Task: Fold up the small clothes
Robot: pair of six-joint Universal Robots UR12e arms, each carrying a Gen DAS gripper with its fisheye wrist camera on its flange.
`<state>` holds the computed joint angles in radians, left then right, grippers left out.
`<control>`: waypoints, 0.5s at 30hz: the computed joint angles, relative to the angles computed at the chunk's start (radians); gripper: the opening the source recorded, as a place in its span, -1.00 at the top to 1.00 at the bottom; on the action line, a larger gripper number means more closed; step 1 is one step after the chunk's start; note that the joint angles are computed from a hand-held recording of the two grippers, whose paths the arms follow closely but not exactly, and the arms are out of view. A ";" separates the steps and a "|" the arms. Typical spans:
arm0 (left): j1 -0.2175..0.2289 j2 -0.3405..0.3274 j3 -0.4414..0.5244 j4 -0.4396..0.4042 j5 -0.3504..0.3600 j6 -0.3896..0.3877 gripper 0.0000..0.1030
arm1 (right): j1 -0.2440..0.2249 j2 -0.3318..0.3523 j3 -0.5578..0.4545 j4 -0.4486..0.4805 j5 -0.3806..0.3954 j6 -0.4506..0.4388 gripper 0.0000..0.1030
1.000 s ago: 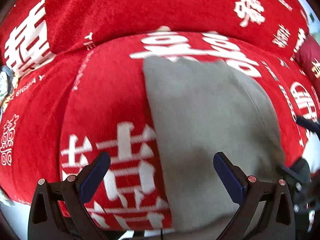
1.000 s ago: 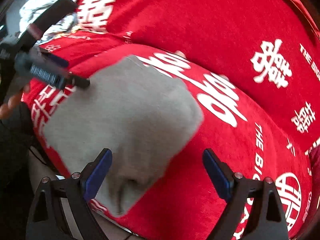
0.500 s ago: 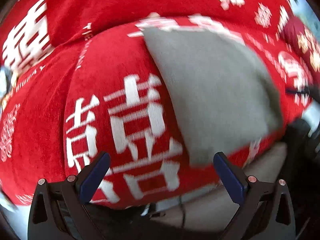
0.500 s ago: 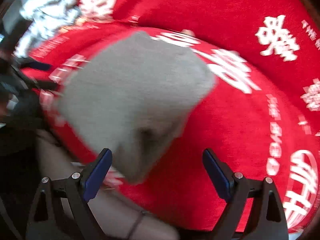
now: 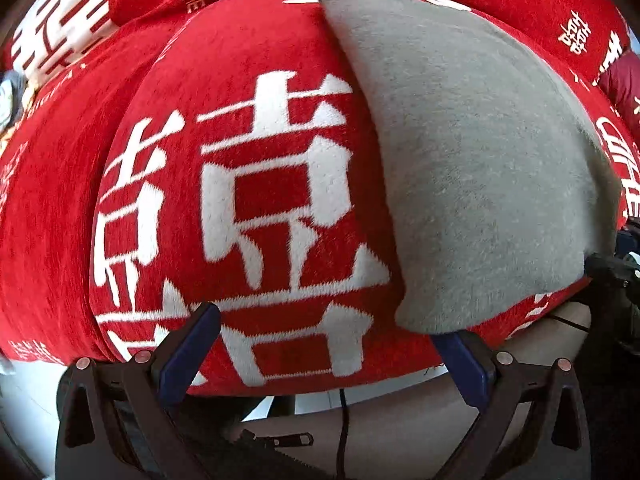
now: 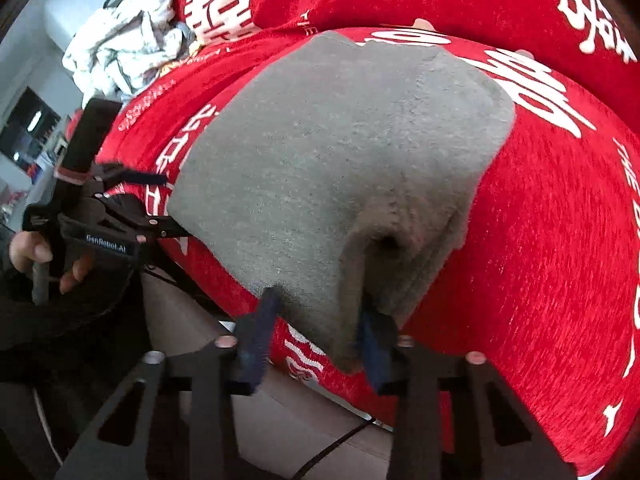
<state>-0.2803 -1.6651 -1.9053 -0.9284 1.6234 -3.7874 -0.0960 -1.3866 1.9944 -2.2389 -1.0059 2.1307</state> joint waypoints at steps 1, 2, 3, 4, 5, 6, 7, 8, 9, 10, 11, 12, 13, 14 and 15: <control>-0.003 0.000 0.002 -0.003 0.008 0.000 -1.00 | -0.001 0.002 -0.003 0.007 0.002 0.003 0.41; -0.006 -0.003 0.006 -0.010 0.016 0.003 -1.00 | 0.002 0.005 -0.005 0.004 -0.002 0.007 0.56; -0.011 -0.008 0.013 -0.021 0.029 0.008 -1.00 | 0.006 0.008 -0.006 -0.004 -0.011 0.016 0.61; -0.014 -0.011 0.018 -0.027 0.035 0.011 -1.00 | 0.010 0.010 -0.008 -0.009 -0.021 0.024 0.69; -0.019 -0.016 0.022 -0.030 0.039 0.009 -1.00 | 0.015 0.012 -0.012 -0.001 -0.041 0.017 0.89; -0.018 -0.016 0.021 -0.032 0.033 0.007 -1.00 | 0.021 0.010 -0.010 -0.017 -0.070 0.007 0.89; -0.015 -0.015 0.019 -0.033 0.026 0.004 -1.00 | 0.031 0.007 -0.003 -0.050 -0.107 0.001 0.90; -0.011 -0.013 0.017 -0.034 0.018 0.003 -1.00 | 0.036 0.005 0.004 -0.079 -0.145 0.004 0.90; -0.007 -0.012 0.015 -0.035 0.009 0.002 -1.00 | 0.034 0.008 0.000 -0.066 -0.150 0.009 0.90; -0.006 -0.011 0.014 -0.032 0.007 0.004 -1.00 | 0.031 0.010 -0.008 -0.043 -0.148 0.005 0.90; -0.009 -0.009 0.015 -0.032 0.011 0.007 -1.00 | 0.028 0.009 -0.009 -0.038 -0.143 -0.004 0.90; -0.015 -0.006 0.018 -0.026 0.019 0.023 -1.00 | 0.027 0.007 -0.007 -0.043 -0.141 -0.005 0.90; -0.021 0.003 0.017 -0.006 0.027 0.049 -1.00 | 0.026 0.004 -0.005 -0.048 -0.138 -0.004 0.88; -0.026 0.014 0.014 0.009 0.029 0.068 -1.00 | 0.026 -0.001 -0.007 -0.038 -0.140 -0.005 0.86; -0.030 0.029 0.009 0.040 0.031 0.093 -1.00 | 0.028 -0.009 -0.006 -0.034 -0.147 -0.013 0.85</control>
<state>-0.3106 -1.6361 -1.8967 -0.8887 1.6540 -3.6947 -0.0685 -1.3952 1.9884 -2.2733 -1.1530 2.1178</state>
